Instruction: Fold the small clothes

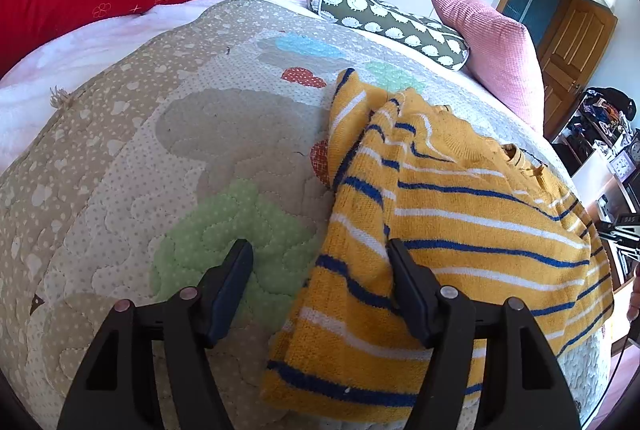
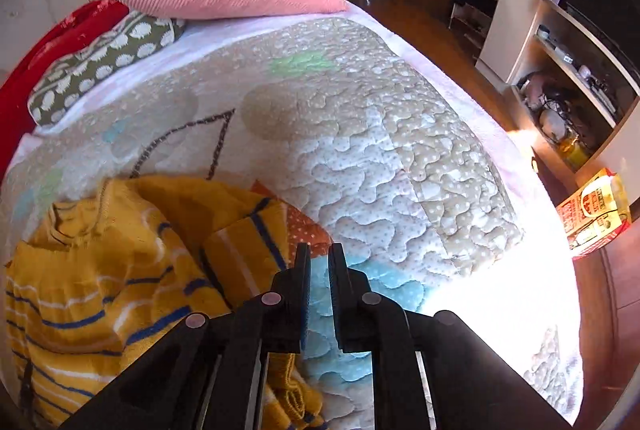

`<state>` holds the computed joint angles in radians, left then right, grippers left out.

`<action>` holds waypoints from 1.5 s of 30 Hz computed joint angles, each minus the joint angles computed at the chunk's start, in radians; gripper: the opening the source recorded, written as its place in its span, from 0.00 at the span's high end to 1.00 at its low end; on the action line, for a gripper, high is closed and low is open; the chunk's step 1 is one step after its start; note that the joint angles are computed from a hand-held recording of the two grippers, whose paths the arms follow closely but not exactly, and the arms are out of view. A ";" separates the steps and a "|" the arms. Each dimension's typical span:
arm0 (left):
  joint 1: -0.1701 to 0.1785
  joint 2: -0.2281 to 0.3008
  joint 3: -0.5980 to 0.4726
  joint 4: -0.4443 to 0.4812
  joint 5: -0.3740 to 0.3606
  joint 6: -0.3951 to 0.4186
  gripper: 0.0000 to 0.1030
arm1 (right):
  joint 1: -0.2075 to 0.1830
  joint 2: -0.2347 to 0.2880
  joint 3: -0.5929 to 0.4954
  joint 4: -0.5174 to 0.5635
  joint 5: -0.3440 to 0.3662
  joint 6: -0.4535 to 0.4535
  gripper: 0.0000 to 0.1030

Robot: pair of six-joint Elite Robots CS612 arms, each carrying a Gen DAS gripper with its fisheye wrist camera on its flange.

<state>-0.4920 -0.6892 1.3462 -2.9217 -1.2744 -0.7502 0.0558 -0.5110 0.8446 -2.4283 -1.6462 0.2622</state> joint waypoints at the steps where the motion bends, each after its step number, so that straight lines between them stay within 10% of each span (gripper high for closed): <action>1: 0.000 0.000 0.001 -0.001 0.000 0.000 0.34 | -0.005 -0.012 0.018 -0.030 0.048 0.015 0.90; 9: -0.001 0.001 0.002 -0.010 0.002 -0.003 0.34 | 0.038 0.091 -0.162 0.039 0.264 -0.135 0.90; 14: -0.002 0.001 0.002 -0.008 0.007 -0.002 0.34 | 0.047 0.228 -0.409 0.267 0.071 -0.127 0.96; 17: -0.003 0.002 -0.001 0.000 0.013 -0.001 0.33 | 0.012 0.181 -0.315 0.182 0.125 -0.002 0.96; 21: -0.003 0.002 0.000 0.001 0.020 -0.005 0.31 | 0.007 0.076 -0.129 0.038 -0.013 0.007 0.90; 26: 0.017 -0.033 0.052 -0.065 -0.089 -0.064 0.34 | -0.030 -0.110 0.209 -0.221 0.239 -0.007 0.90; 29: -0.013 -0.092 0.115 -0.124 -0.035 -0.051 0.36 | -0.028 -0.165 0.316 -0.273 0.347 -0.091 0.90; 35: -0.083 -0.062 -0.017 -0.031 -0.044 0.219 0.30 | 0.000 -0.174 0.381 -0.269 0.440 -0.254 0.90; 39: -0.105 0.020 -0.161 0.134 -0.038 0.294 0.30 | -0.008 -0.150 0.391 -0.268 0.367 -0.236 0.90; 42: -0.104 0.065 -0.234 0.279 -0.027 0.293 0.30 | -0.066 -0.152 0.424 -0.313 0.453 -0.110 0.97; 45: -0.096 0.074 -0.235 0.308 -0.043 0.288 0.30 | -0.084 -0.185 0.470 -0.338 0.304 -0.078 0.80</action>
